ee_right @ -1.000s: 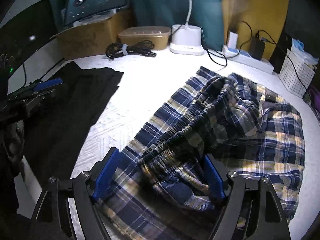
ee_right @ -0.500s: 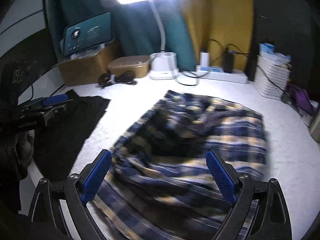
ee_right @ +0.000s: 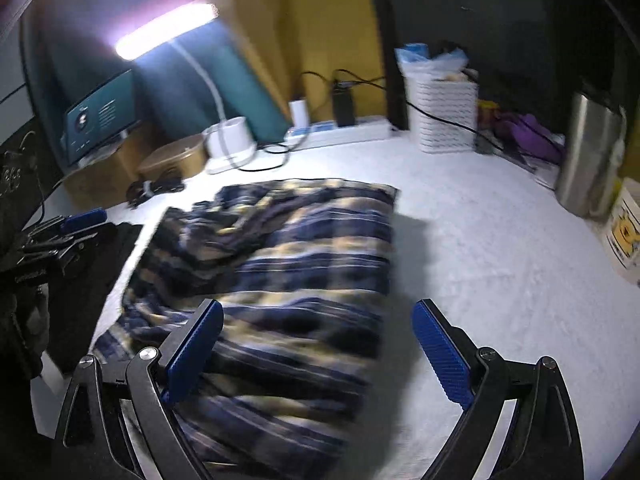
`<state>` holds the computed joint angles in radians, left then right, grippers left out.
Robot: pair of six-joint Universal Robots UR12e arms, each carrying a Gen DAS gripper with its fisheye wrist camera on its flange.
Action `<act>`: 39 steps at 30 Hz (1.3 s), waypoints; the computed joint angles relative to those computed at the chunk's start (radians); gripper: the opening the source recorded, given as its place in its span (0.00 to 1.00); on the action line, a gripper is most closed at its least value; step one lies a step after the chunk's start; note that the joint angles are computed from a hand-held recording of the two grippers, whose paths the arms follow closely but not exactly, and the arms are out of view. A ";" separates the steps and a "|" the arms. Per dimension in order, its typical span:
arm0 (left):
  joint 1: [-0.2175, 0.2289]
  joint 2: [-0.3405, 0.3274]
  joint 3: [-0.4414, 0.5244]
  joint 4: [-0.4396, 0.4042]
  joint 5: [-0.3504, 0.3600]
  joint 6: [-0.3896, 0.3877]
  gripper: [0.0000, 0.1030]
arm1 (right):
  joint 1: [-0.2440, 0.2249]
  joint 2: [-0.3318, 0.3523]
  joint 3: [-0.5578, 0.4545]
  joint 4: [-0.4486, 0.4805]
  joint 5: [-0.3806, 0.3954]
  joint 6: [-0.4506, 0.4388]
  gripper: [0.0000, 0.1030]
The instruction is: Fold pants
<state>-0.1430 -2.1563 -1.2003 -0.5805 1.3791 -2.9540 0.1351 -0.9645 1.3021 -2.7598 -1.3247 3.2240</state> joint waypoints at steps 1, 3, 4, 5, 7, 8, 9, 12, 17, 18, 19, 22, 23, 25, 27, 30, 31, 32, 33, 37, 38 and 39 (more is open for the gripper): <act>-0.003 -0.004 0.007 -0.005 -0.001 0.005 0.67 | -0.004 0.001 0.000 0.001 -0.001 0.004 0.93; -0.010 -0.014 0.023 -0.016 -0.003 0.015 0.67 | -0.011 0.006 -0.004 0.007 -0.004 0.013 0.93; -0.012 -0.018 0.030 -0.020 -0.004 0.018 0.67 | -0.014 0.007 -0.006 0.008 -0.003 0.016 0.93; -0.015 -0.025 0.041 -0.028 -0.004 0.022 0.67 | -0.018 0.010 -0.008 0.011 0.000 0.019 0.93; -0.019 -0.034 0.054 -0.038 -0.002 0.025 0.67 | -0.023 0.017 -0.016 0.015 0.006 0.023 0.93; -0.022 -0.041 0.065 -0.049 -0.002 0.027 0.67 | -0.025 0.021 -0.023 0.020 0.007 0.023 0.93; -0.024 -0.045 0.072 -0.054 -0.005 0.032 0.67 | -0.026 0.026 -0.031 0.026 0.006 0.022 0.93; -0.031 -0.061 0.093 -0.068 -0.011 0.072 0.67 | -0.027 0.043 -0.057 0.041 0.008 0.017 0.93; -0.042 -0.083 0.117 -0.076 0.009 0.130 0.67 | -0.026 0.076 -0.112 0.076 0.007 0.012 0.93; -0.042 -0.089 0.124 -0.085 0.001 0.138 0.67 | -0.025 0.083 -0.124 0.086 0.006 0.009 0.93; -0.042 -0.092 0.128 -0.091 -0.005 0.145 0.67 | -0.025 0.090 -0.135 0.095 0.006 0.005 0.93; -0.041 -0.106 0.137 -0.080 -0.020 0.172 0.67 | -0.024 0.111 -0.170 0.107 0.027 -0.019 0.92; -0.041 -0.110 0.142 -0.082 -0.019 0.172 0.67 | -0.023 0.118 -0.182 0.116 0.026 -0.027 0.89; -0.040 -0.123 0.158 -0.087 -0.017 0.161 0.51 | -0.020 0.132 -0.209 0.136 0.019 -0.042 0.69; -0.038 -0.136 0.181 -0.111 -0.024 0.155 0.36 | -0.019 0.147 -0.236 0.150 0.021 -0.057 0.61; -0.032 -0.151 0.204 -0.121 -0.037 0.133 0.26 | -0.017 0.170 -0.271 0.159 0.027 -0.077 0.51; -0.030 -0.154 0.209 -0.124 -0.043 0.125 0.24 | -0.017 0.179 -0.287 0.169 0.030 -0.083 0.42; -0.027 -0.159 0.218 -0.130 -0.051 0.111 0.22 | -0.017 0.187 -0.301 0.177 0.030 -0.086 0.39; -0.025 -0.161 0.224 -0.133 -0.057 0.106 0.21 | -0.017 0.195 -0.314 0.185 0.033 -0.092 0.37; -0.015 -0.169 0.243 -0.134 -0.090 0.075 0.14 | -0.017 0.214 -0.349 0.205 0.042 -0.097 0.17; -0.011 -0.170 0.250 -0.134 -0.108 0.057 0.13 | -0.017 0.214 -0.352 0.201 0.043 -0.098 0.16; -0.009 -0.170 0.253 -0.129 -0.120 0.047 0.13 | -0.018 0.214 -0.355 0.197 0.044 -0.098 0.15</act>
<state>-0.1519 -2.3260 -0.9476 -0.7097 1.2591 -2.9069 0.1174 -0.7503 0.9472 -2.5625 -1.2804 3.1258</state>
